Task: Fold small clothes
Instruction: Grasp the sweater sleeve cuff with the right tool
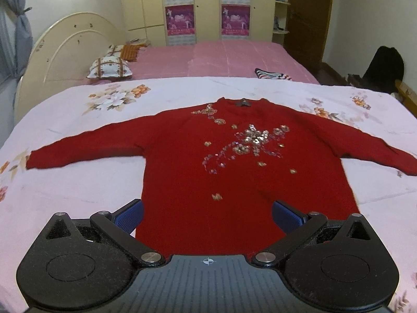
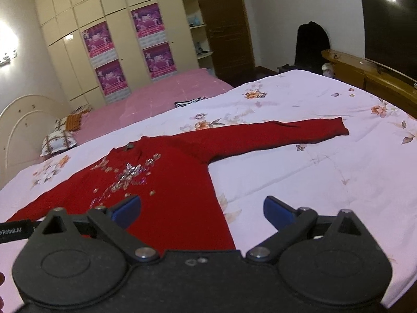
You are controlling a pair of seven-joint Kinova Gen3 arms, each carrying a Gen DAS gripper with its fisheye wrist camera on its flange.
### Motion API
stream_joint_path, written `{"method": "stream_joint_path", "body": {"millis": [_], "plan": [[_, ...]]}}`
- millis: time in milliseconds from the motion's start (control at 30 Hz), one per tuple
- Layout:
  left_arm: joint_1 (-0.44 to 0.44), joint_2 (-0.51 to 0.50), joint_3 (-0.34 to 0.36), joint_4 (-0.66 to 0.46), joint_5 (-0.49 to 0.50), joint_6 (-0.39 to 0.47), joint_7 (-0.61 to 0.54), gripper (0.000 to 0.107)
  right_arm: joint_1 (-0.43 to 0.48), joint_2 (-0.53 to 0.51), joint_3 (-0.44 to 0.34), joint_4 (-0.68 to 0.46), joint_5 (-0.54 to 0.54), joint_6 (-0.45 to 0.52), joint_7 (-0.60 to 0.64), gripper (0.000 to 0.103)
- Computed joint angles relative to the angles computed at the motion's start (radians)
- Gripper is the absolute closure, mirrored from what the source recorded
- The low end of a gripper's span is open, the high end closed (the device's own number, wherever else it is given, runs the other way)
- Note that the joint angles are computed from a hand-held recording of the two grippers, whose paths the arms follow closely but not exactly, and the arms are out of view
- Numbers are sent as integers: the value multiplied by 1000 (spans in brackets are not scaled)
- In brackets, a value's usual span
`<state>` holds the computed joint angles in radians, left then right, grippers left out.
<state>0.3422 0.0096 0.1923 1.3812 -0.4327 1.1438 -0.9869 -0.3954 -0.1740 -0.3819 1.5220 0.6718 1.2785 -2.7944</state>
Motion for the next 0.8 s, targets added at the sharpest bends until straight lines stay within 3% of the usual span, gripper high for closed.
{"method": "stream_joint_path", "body": {"millis": [133, 233, 367, 500, 633, 800], "plan": [[-26, 63, -30, -36, 48, -43, -71, 4, -2, 55, 14, -26, 45, 22, -29, 11], [-27, 119, -49, -74, 74, -61, -106, 4, -3, 72, 66, -26, 31, 7, -21, 17], [1, 200, -69, -137, 86, -56, -133, 4, 24, 88, 135, -14, 0, -16, -9, 18], [73, 292, -101, -211, 41, -43, -91, 4, 91, 107, 214, 21, -27, -90, 23, 22], [142, 382, -136, -302, 2, -15, -46, 4, 186, 147, 309, 29, -122, -187, 119, 28], [185, 512, -166, -455, 24, 23, -37, 4, 293, 223, 391, 8, -213, -258, 234, 30]]}}
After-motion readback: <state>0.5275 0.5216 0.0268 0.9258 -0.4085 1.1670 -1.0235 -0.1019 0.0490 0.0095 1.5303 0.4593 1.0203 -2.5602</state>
